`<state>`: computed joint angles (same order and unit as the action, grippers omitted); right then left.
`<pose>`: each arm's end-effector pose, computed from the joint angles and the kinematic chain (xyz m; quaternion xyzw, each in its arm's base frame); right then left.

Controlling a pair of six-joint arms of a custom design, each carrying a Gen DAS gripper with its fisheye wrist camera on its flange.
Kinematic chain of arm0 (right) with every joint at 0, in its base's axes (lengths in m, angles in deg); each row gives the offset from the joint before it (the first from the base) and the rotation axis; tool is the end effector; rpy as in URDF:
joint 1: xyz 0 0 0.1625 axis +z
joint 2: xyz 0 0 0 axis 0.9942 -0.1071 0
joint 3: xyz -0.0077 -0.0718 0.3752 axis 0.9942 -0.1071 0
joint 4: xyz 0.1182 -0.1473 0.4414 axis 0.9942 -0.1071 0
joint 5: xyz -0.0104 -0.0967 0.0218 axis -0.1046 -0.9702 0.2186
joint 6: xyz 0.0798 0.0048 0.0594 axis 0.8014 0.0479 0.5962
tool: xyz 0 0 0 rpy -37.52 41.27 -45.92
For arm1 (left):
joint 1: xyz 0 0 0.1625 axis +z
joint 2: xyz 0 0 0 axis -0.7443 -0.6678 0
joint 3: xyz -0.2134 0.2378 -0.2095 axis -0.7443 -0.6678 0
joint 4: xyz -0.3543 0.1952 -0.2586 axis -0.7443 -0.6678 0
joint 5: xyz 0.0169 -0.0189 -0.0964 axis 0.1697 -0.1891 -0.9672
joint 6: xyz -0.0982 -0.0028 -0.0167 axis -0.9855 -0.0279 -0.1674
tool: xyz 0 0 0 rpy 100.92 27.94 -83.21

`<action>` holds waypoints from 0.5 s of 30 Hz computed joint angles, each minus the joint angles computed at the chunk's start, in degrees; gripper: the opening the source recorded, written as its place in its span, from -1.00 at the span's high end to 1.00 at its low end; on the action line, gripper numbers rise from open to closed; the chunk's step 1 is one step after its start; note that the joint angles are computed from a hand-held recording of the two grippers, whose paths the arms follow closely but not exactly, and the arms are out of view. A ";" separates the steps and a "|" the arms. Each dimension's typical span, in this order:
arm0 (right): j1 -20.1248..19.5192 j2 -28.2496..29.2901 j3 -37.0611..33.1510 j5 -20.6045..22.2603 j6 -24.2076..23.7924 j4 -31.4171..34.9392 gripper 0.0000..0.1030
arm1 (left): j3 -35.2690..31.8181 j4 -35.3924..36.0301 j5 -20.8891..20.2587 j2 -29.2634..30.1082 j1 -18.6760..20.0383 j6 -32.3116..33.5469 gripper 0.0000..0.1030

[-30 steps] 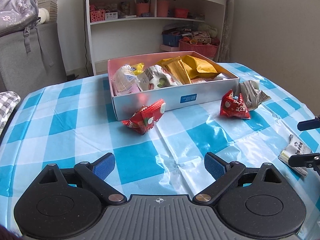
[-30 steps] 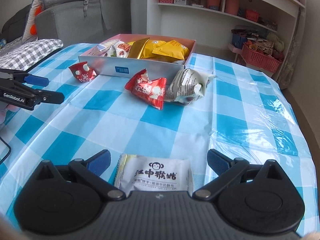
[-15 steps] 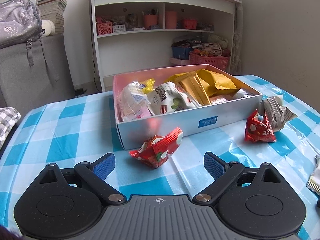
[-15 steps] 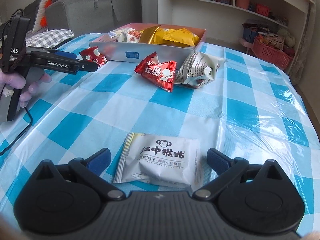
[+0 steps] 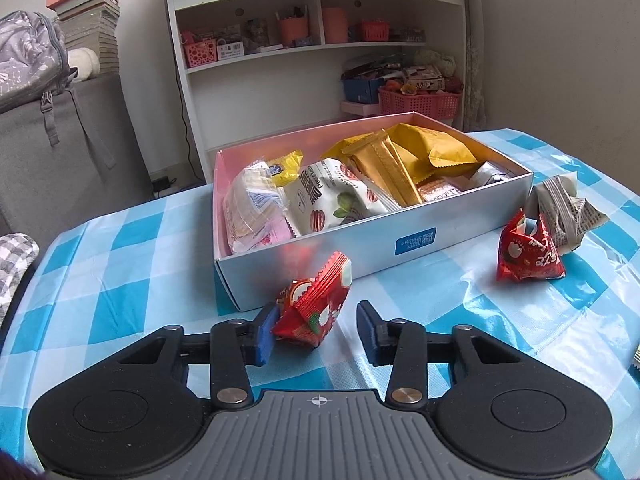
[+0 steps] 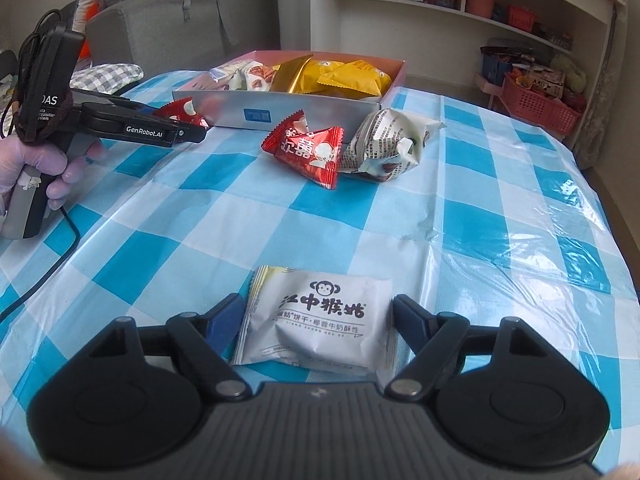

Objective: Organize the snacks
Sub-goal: 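Grasp the red candy with the left tool while the right tool grasps the white monkey-logo packet, then carry the red candy and monkey-logo packet into the box with both tools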

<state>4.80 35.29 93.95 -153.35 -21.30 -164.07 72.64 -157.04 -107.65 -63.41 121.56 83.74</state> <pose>0.0745 -0.6684 0.0569 0.2129 -0.8714 0.2945 0.3296 -0.0620 -0.8172 0.0393 0.3955 0.8236 -0.3036 0.2704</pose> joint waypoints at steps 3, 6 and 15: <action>0.16 0.04 -0.30 -0.24 -0.01 0.30 -0.37 | -0.09 0.97 0.31 -0.33 -0.02 -0.85 0.52; 0.36 0.34 -0.59 -0.69 -0.52 0.10 -0.33 | 0.07 1.31 0.41 -0.60 -0.03 -1.29 0.55; 0.91 1.30 -1.96 -1.81 -1.17 -0.42 -0.25 | 1.09 3.16 -0.57 -1.87 -0.35 -1.98 0.56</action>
